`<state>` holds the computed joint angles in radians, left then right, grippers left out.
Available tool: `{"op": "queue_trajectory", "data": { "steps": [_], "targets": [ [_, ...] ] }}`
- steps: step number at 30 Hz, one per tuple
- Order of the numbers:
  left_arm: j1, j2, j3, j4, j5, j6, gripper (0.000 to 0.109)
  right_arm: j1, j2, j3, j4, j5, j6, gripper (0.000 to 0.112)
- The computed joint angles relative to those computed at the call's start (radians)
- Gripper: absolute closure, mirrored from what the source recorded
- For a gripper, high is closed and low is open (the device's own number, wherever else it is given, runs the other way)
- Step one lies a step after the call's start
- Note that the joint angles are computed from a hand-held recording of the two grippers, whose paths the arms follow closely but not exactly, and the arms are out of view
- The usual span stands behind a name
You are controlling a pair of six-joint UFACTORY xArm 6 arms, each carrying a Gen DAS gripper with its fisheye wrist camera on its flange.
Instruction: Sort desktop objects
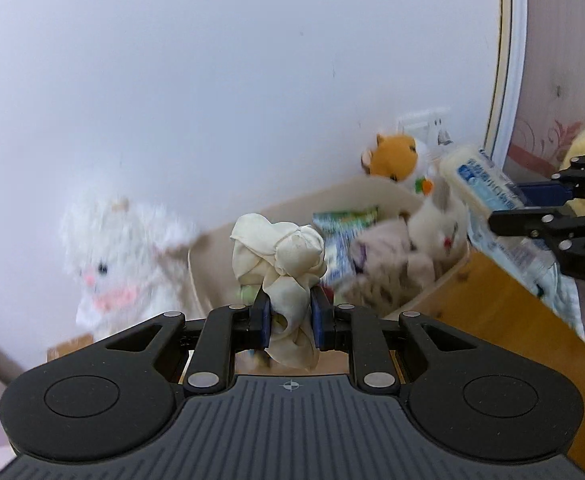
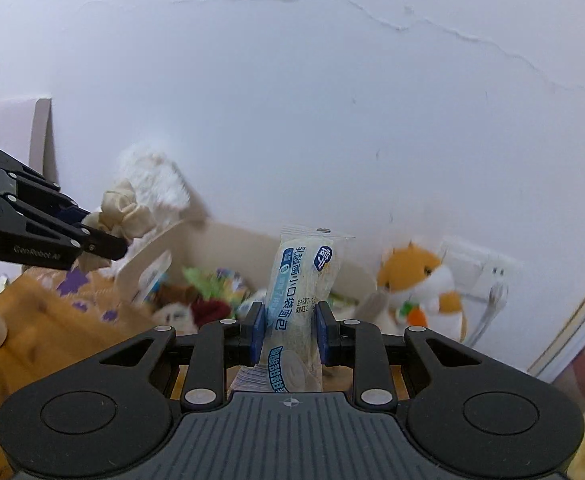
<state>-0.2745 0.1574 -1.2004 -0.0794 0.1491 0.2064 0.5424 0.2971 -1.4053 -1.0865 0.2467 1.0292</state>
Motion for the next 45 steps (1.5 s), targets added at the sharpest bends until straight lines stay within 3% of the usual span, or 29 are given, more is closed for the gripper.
{"op": "queue_trajectory", "data": {
  "steps": [4, 11, 16, 20, 25, 27, 29, 30, 31, 33, 37, 39, 45],
  "targets": [
    [0.001, 0.084, -0.112, 0.059, 0.016, -0.067, 0.089, 0.000, 0.091, -0.128, 0.053, 0.023, -0.046, 0.088],
    [0.011, 0.223, -0.271, 0.297, 0.100, -0.329, 0.089, 0.014, 0.291, -0.369, 0.280, 0.077, -0.215, 0.088],
    [0.009, 0.324, -0.396, 0.217, 0.238, -0.349, 0.089, 0.041, 0.403, -0.507, 0.416, 0.174, -0.357, 0.088],
    [0.005, 0.372, -0.446, 0.286, 0.277, -0.390, 0.089, 0.056, 0.481, -0.601, 0.480, 0.244, -0.406, 0.088],
    [0.007, 0.403, -0.481, 0.225, 0.307, -0.366, 0.085, 0.058, 0.532, -0.649, 0.541, 0.280, -0.410, 0.088],
    [0.007, 0.403, -0.477, 0.226, 0.301, -0.362, 0.068, 0.056, 0.534, -0.646, 0.512, 0.284, -0.382, 0.080],
    [0.010, 0.399, -0.473, 0.269, 0.304, -0.399, 0.044, 0.052, 0.512, -0.619, 0.484, 0.285, -0.331, 0.076],
    [0.013, 0.397, -0.469, 0.291, 0.301, -0.416, 0.041, 0.050, 0.496, -0.601, 0.471, 0.288, -0.302, 0.066],
    [0.017, 0.392, -0.461, 0.300, 0.293, -0.422, 0.038, 0.047, 0.477, -0.576, 0.454, 0.283, -0.274, 0.052],
    [0.021, 0.382, -0.447, 0.273, 0.290, -0.394, 0.035, 0.040, 0.434, -0.515, 0.413, 0.255, -0.232, 0.036],
    [0.024, 0.322, -0.366, 0.296, 0.249, -0.378, 0.031, 0.042, 0.379, -0.467, 0.470, 0.288, -0.289, 0.032],
    [0.025, 0.290, -0.329, 0.312, 0.237, -0.391, 0.031, 0.045, 0.359, -0.459, 0.530, 0.320, -0.300, 0.024],
    [0.020, 0.178, -0.218, 0.351, 0.222, -0.457, 0.031, 0.056, 0.256, -0.335, 0.556, 0.289, -0.258, 0.016]
  ]
}}
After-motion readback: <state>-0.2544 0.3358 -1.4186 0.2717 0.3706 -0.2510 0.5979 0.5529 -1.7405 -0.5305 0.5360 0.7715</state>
